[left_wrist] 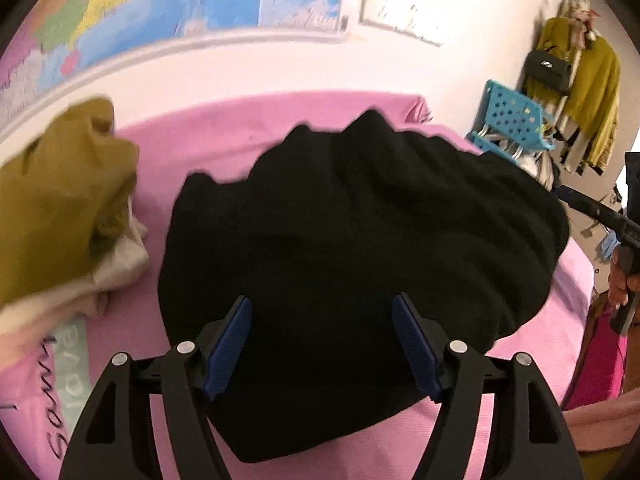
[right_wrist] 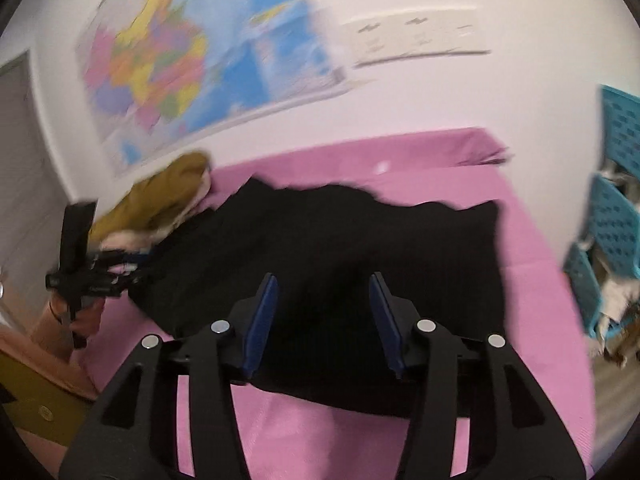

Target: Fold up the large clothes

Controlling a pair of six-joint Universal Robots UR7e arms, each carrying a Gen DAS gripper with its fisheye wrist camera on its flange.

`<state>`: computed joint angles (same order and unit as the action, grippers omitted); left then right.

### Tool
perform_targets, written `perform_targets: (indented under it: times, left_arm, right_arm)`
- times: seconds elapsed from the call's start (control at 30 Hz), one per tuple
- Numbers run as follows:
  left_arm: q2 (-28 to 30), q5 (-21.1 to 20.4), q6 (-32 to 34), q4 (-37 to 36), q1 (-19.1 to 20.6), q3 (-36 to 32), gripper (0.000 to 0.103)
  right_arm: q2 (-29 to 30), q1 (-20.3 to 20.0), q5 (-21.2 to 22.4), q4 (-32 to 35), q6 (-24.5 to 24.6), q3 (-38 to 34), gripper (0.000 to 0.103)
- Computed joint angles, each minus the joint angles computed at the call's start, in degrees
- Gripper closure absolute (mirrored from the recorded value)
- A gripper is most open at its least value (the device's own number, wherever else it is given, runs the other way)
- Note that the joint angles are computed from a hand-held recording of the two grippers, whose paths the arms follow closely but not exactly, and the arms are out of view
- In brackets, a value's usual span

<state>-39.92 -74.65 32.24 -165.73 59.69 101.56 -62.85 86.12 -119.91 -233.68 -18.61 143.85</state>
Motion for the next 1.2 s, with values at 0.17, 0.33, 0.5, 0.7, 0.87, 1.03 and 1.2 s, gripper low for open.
perform_targets:
  times: [0.17, 0.33, 0.5, 0.7, 0.87, 1.03, 1.2]
  left_arm:
    - [1.1, 1.9, -2.0, -2.0, -0.4, 0.0, 0.029]
    - [0.4, 5.0, -1.7, -6.8, -1.8, 2.8, 0.029]
    - [-0.6, 4.7, -1.8, -8.8, -2.1, 4.7, 0.029]
    - [-0.2, 4.3, -2.1, -8.3, -1.9, 4.3, 0.027]
    - [-0.1, 4.1, -3.0, -7.6, -1.5, 4.0, 0.026]
    - [-0.9, 3.9, -3.4, -8.3, -1.6, 4.7, 0.026]
    - [-2.4, 2.7, -2.5, -9.4, -1.0, 6.0, 0.025]
  right_arm:
    - [4.3, -2.4, -4.6, 5.0, 1.4, -4.0, 0.063]
    - [2.3, 1.0, -5.1, 4.6, 1.3, -4.2, 0.053]
    - [3.3, 4.2, -1.7, 3.5, -2.3, -5.3, 0.039]
    - [7.0, 1.8, -1.7, 11.6, 0.0, -8.7, 0.038]
    - [7.3, 2.2, -3.4, 12.5, 1.4, -9.4, 0.039]
    - [7.0, 6.0, -3.6, 10.1, -1.9, -9.5, 0.037]
    - [8.0, 7.3, -1.0, 13.4, -5.3, -11.1, 0.036]
